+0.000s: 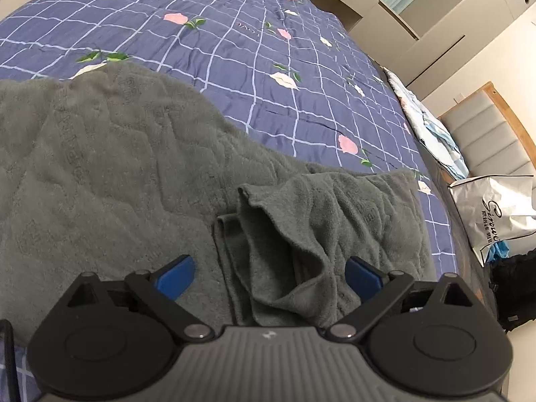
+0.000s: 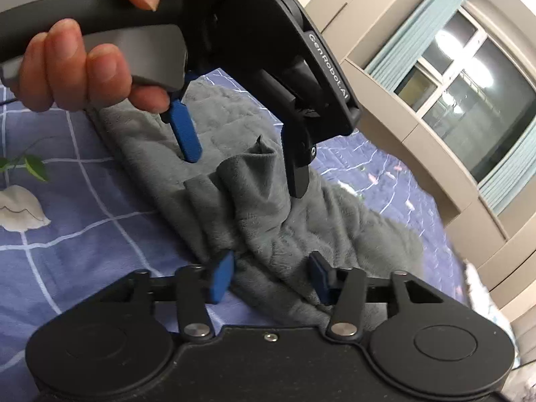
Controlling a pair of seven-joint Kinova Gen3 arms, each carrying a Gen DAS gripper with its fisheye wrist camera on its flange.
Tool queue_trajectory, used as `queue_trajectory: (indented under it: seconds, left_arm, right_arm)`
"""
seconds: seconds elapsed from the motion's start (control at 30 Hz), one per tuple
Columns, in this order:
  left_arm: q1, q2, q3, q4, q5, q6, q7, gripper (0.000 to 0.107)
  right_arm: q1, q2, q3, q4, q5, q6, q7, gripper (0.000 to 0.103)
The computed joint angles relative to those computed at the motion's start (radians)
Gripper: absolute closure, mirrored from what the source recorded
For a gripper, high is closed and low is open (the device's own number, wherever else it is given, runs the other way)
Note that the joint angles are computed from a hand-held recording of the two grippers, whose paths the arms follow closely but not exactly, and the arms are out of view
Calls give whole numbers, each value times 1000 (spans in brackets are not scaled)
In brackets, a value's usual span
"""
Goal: Fold towel
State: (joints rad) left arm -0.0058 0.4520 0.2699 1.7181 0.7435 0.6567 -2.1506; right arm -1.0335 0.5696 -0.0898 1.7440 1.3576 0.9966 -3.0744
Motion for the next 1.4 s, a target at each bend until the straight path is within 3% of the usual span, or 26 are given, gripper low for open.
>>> queue_trajectory:
  seconds: [0.13, 0.5, 0.63, 0.8, 0.87, 0.93, 1.03, 1.1, 1.2, 1.3, 1.33, 1.4]
  left_arm:
    - [20, -5, -9, 5, -24, -18, 13, 15]
    - [-12, -22, 5, 30, -13, -30, -12, 16]
    - [-19, -29, -8, 28, -9, -22, -7, 16]
    - [-21, -17, -15, 13, -8, 4, -1, 16]
    - [-22, -14, -15, 10, -11, 13, -5, 16]
    - [-23, -14, -16, 11, -8, 17, -7, 16]
    - [-28, -11, -15, 13, 15, 23, 6, 16]
    - [-35, -22, -10, 50, 71, -18, 22, 17]
    - [-53, -25, 11, 93, 159, -50, 9, 26]
    - [-85, -12, 33, 117, 247, -33, -44, 49]
    - [-93, -2, 33, 117, 275, -14, -56, 62]
    - [-87, 9, 19, 115, 303, 5, -52, 74]
  right_arm:
    - [-6, -1, -1, 11, 9, 2, -49, 61]
    - [-34, -24, -19, 40, 45, 41, -122, 60]
    - [-26, -31, -36, 36, 89, 21, -108, 50]
    - [18, 1, -51, -10, 88, -29, -68, 50]
    - [13, 17, -30, -22, 79, -56, -77, 60]
    - [-12, 31, -12, -14, 112, -33, -146, 80]
    - [-23, 3, -3, 8, 117, -23, -268, 85]
    - [-43, -24, 14, 17, 95, -27, -350, 85]
    - [-105, -49, 78, 32, 61, -46, -472, 85]
    - [-65, -46, -8, 52, 118, 18, -594, 85]
    - [-48, -43, -40, 54, 130, 40, -618, 85]
    - [-39, -44, -57, 48, 125, 54, -626, 85]
